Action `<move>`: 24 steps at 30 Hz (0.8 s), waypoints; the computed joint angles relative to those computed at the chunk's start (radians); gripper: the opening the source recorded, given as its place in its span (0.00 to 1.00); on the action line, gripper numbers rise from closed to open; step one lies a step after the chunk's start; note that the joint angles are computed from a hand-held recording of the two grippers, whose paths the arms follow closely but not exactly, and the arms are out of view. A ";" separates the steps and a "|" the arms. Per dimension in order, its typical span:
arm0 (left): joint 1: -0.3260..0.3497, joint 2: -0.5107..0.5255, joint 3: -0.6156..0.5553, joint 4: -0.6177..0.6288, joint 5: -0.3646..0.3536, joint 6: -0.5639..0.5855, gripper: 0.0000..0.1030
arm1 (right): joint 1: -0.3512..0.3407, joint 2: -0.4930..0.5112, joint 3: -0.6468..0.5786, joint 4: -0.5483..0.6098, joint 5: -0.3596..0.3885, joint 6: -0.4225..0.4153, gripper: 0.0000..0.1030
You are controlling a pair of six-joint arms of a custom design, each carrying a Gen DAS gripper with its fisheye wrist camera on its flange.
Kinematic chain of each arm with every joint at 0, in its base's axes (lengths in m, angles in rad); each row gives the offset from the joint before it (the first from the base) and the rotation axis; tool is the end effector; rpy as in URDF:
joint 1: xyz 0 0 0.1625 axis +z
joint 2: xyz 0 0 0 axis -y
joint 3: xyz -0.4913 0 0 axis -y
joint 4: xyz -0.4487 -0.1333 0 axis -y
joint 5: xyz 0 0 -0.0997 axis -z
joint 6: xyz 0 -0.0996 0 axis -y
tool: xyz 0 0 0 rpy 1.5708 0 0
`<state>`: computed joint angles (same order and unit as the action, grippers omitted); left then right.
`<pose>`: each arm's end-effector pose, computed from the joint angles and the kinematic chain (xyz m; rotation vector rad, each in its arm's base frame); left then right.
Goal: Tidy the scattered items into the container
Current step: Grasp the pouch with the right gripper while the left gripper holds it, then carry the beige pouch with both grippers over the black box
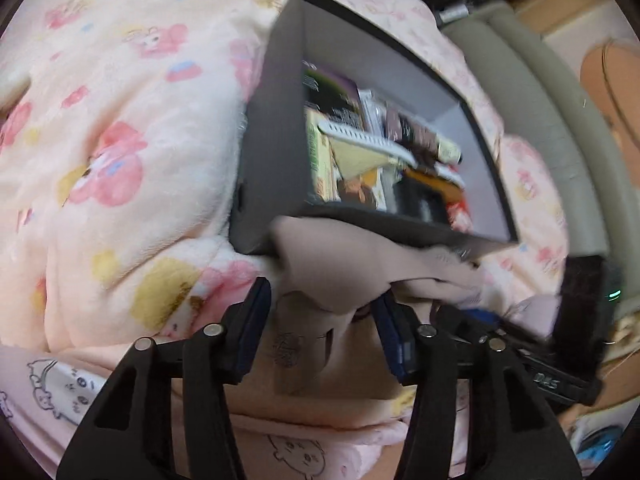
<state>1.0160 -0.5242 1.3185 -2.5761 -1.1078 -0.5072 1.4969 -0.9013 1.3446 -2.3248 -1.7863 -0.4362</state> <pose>-0.2998 -0.8212 0.0221 -0.0032 2.7897 -0.5876 0.0501 -0.8409 0.2931 0.4636 -2.7974 0.3523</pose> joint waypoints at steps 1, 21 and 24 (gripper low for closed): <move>-0.008 0.007 -0.006 0.003 0.013 0.025 0.13 | 0.007 0.000 0.014 -0.034 -0.018 -0.019 0.28; -0.073 0.152 -0.369 -0.073 -0.008 0.282 0.07 | 0.042 0.086 -0.312 -0.039 0.201 -0.118 0.04; -0.070 0.195 -0.449 -0.024 -0.023 0.271 0.07 | 0.010 0.122 -0.373 0.067 0.243 -0.060 0.04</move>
